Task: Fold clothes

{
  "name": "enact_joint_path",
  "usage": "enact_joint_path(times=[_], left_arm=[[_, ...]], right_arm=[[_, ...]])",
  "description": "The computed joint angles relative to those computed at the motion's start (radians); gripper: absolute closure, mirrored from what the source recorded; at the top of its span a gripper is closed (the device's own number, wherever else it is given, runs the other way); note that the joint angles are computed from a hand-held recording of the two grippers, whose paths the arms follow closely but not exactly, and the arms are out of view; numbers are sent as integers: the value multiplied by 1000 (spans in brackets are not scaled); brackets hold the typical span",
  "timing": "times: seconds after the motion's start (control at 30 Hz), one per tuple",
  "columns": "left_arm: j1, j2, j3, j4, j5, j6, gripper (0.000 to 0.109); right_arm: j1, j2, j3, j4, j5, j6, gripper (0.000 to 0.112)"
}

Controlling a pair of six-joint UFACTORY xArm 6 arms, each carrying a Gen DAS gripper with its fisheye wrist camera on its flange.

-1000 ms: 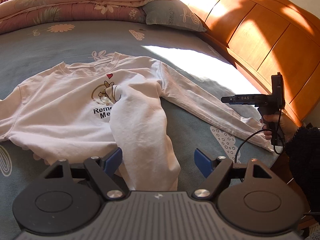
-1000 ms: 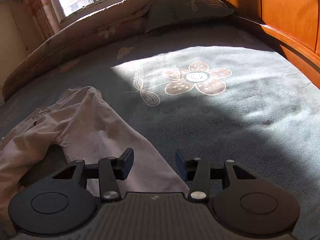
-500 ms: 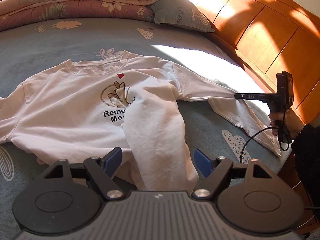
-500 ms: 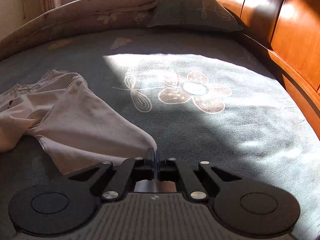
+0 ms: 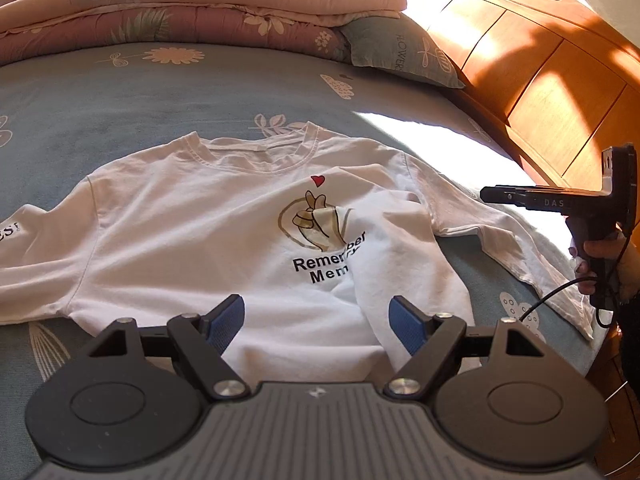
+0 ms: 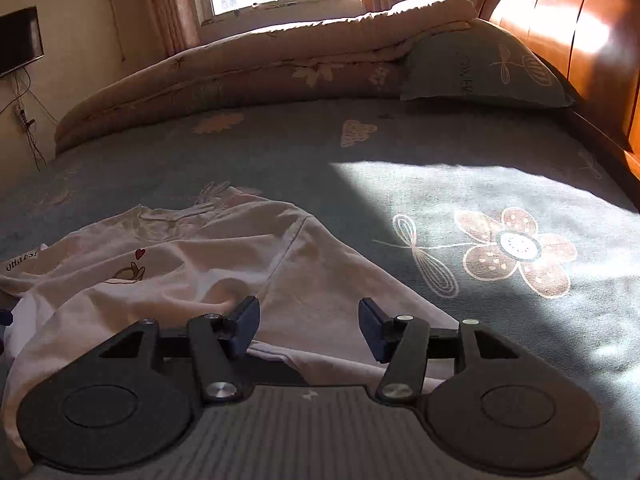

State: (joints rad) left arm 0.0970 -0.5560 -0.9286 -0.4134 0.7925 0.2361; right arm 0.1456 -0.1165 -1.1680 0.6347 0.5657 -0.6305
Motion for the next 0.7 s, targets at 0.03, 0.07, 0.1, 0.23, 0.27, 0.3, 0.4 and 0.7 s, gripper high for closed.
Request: enact_joint_path(times=[0.03, 0.07, 0.1, 0.23, 0.27, 0.3, 0.4, 0.7], left_arm=[[21, 37, -15, -18, -18, 36, 29], [41, 78, -35, -47, -30, 75, 29], [62, 130, -66, -80, -33, 108, 29], [106, 285, -175, -115, 30, 112, 29], [114, 310, -196, -123, 62, 103, 30], [123, 335, -219, -130, 94, 93, 29], [137, 403, -330, -97, 216, 25, 28], [106, 575, -820, 6, 607, -180, 28]], right_arm=[[26, 27, -33, 24, 17, -26, 45], [50, 57, -68, 46, 36, -51, 45], [71, 95, -112, 71, 58, -78, 45], [128, 273, -314, 48, 198, -86, 44], [141, 305, -352, 10, 224, -60, 44], [154, 325, -374, -46, 239, -23, 44], [164, 358, -425, -191, 325, 83, 41], [88, 291, -584, -245, 667, 405, 40]])
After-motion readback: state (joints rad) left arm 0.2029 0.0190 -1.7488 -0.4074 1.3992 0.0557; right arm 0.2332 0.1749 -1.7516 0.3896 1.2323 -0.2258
